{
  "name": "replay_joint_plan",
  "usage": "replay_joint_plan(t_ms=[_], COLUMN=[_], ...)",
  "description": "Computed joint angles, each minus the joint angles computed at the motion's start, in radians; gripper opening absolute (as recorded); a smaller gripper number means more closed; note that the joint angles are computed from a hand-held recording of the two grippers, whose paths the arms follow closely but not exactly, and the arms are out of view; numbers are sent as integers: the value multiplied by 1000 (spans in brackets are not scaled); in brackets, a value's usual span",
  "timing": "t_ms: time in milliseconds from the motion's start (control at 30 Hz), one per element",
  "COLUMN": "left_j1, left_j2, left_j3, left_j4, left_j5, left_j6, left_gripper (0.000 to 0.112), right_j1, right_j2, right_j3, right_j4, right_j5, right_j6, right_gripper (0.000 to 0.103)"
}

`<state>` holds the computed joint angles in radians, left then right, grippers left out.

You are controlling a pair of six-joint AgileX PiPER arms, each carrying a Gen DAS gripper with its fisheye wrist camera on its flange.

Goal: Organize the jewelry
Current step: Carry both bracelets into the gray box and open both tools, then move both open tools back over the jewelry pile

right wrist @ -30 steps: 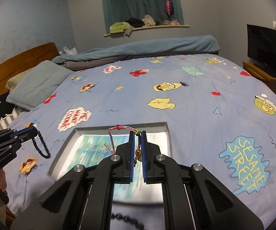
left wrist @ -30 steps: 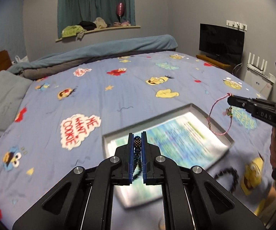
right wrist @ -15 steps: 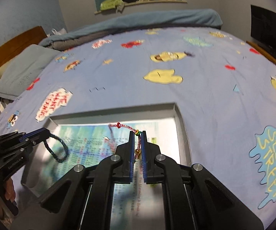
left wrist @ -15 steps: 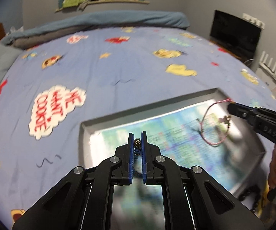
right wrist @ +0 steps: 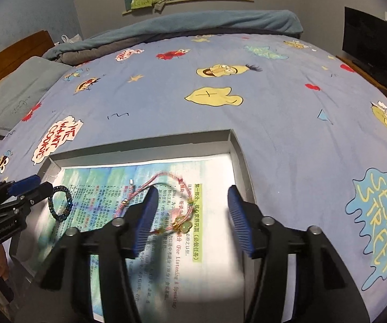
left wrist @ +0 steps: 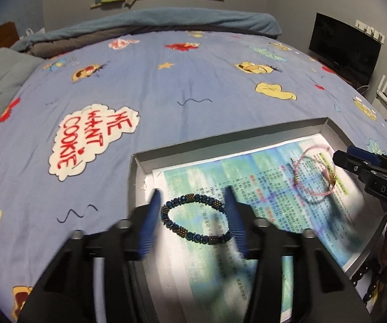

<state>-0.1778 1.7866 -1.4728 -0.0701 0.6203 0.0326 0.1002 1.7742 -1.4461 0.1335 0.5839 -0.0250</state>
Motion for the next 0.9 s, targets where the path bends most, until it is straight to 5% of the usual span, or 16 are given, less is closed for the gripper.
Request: replay_joint_plan(t_ms=[200,400,900], left_j1=[-13,-50,-108], left_j2=[-68,-185,-463], left_j3=[66,160,426], left_j4=[20,145,256], left_j5=[-57,-107,-117], left_j6=[-28,-151,-298], left_gripper=[81,93,96], right_j1=[-8,-34,-58], right_j2=[-84,-189,-515], right_j3=[88,182,438], right_j4=[11,90,167], right_j5=[-55,-88,-60], right_j6=[-23,-106,-224], right_gripper=[86,98,98])
